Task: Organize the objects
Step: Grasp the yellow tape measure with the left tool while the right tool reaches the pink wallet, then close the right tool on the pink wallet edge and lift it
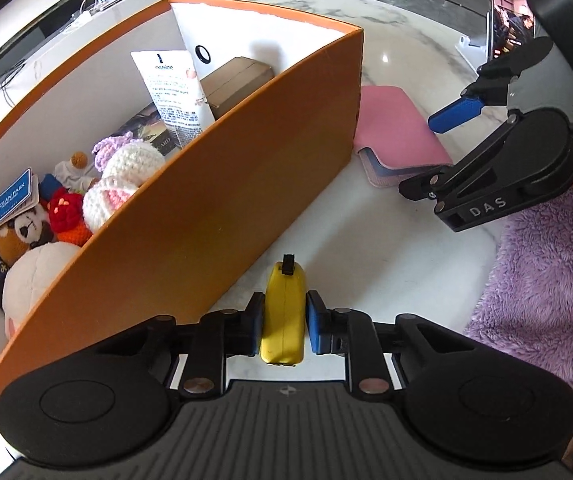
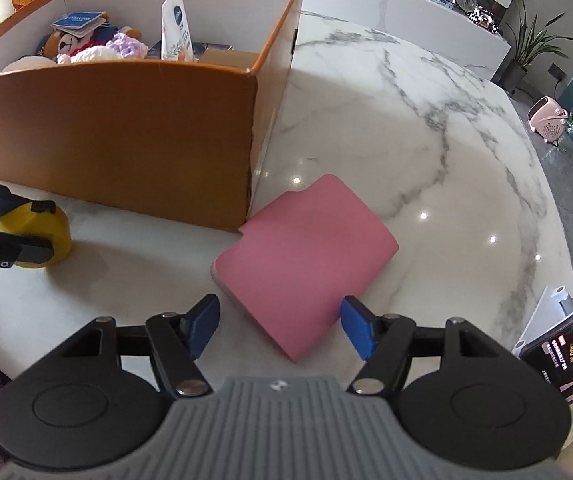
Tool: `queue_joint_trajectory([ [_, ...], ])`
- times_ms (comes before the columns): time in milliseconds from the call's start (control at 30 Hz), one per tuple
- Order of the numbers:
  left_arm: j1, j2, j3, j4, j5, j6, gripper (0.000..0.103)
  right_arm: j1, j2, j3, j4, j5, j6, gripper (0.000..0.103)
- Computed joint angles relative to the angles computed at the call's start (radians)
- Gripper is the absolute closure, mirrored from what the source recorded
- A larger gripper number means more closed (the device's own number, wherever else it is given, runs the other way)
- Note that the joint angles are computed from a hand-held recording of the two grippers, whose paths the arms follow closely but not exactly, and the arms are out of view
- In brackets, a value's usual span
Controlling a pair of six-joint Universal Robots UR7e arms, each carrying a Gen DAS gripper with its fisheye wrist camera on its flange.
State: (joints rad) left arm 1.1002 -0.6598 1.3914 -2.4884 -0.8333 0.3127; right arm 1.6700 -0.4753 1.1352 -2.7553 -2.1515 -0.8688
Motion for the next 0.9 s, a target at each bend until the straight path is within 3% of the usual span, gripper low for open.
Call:
queue_joint_trajectory([
  [300,-0.003,-0.014,0.037,-0.056,0.008,-0.080,0.080,0.007,0.009,0.024,-0.100,-0.042,-0.073,0.050],
  [533,-0.013,-0.045,0.096,-0.109,0.025,-0.137,0.080,0.012,-0.013,0.095,-0.215,-0.029,-0.158,0.084],
  [667,-0.021,-0.055,0.119,-0.139,0.029,-0.162,0.080,0.013,-0.048,0.121,-0.182,-0.008,-0.102,0.095],
  [900,-0.039,-0.066,0.142,-0.178,0.029,-0.222,0.080,0.026,-0.138,0.209,-0.155,0.076,-0.031,0.099],
])
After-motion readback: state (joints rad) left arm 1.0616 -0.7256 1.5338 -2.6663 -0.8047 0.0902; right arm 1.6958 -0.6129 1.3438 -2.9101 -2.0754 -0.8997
